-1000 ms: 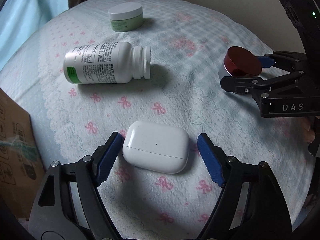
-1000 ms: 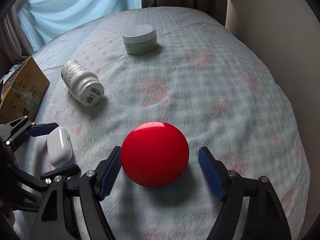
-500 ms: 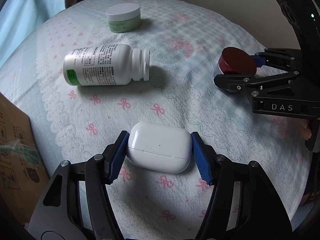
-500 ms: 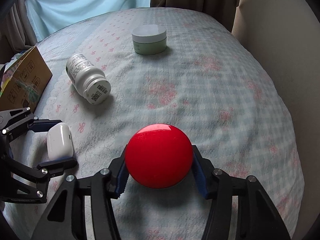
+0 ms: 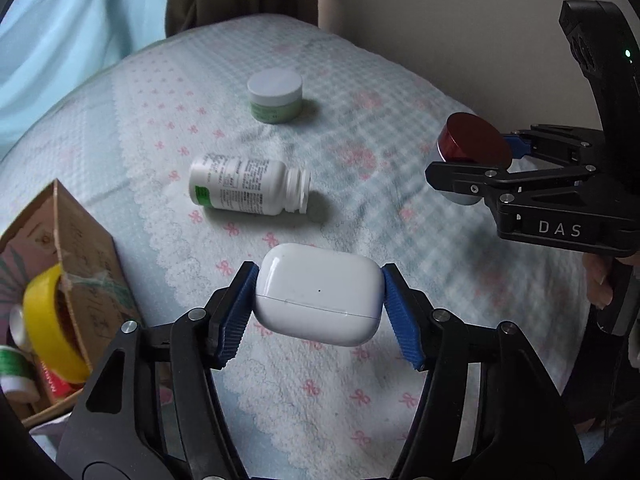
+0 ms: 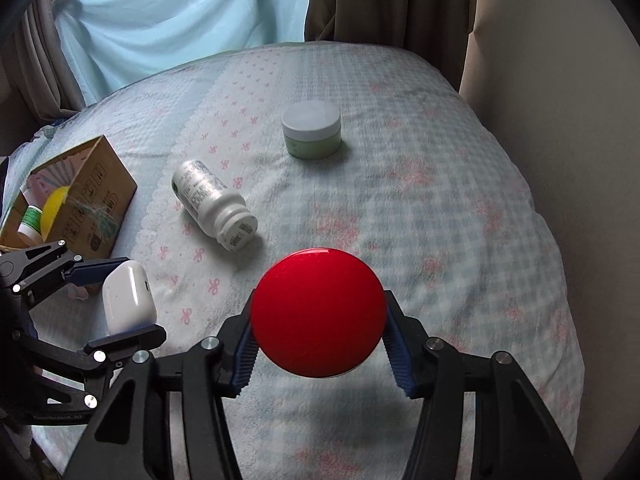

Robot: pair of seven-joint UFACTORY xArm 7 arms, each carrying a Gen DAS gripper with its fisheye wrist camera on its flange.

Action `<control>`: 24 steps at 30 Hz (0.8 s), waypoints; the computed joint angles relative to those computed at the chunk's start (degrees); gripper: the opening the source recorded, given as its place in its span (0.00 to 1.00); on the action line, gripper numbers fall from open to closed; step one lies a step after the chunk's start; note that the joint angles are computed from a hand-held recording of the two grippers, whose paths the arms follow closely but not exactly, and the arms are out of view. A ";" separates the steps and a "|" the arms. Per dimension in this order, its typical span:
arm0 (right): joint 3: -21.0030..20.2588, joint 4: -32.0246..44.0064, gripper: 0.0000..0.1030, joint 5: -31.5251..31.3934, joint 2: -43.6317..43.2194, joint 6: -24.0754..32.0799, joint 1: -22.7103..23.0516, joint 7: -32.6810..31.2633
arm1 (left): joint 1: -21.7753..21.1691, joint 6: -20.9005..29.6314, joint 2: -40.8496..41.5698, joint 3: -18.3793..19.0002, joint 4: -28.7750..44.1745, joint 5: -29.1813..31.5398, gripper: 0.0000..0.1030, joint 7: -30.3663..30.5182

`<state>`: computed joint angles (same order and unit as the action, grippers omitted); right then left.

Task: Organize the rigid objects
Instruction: 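Carry earbud case with left tool while right tool carries red jar to box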

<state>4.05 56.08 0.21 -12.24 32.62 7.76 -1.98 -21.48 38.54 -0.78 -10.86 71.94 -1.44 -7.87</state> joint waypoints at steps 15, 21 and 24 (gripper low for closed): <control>1.26 24.79 0.50 6.07 -3.51 25.61 3.66 -1.49 | 4.66 23.30 -11.91 -0.31 18.83 7.13 0.57 -17.82; 4.18 37.04 0.50 5.47 1.20 32.20 5.83 0.56 | 8.71 28.80 -15.95 1.22 22.40 8.82 0.58 -17.75; 6.04 41.93 0.50 3.95 4.10 33.75 7.45 3.39 | 10.69 30.24 -17.93 3.18 22.04 7.55 0.58 -15.17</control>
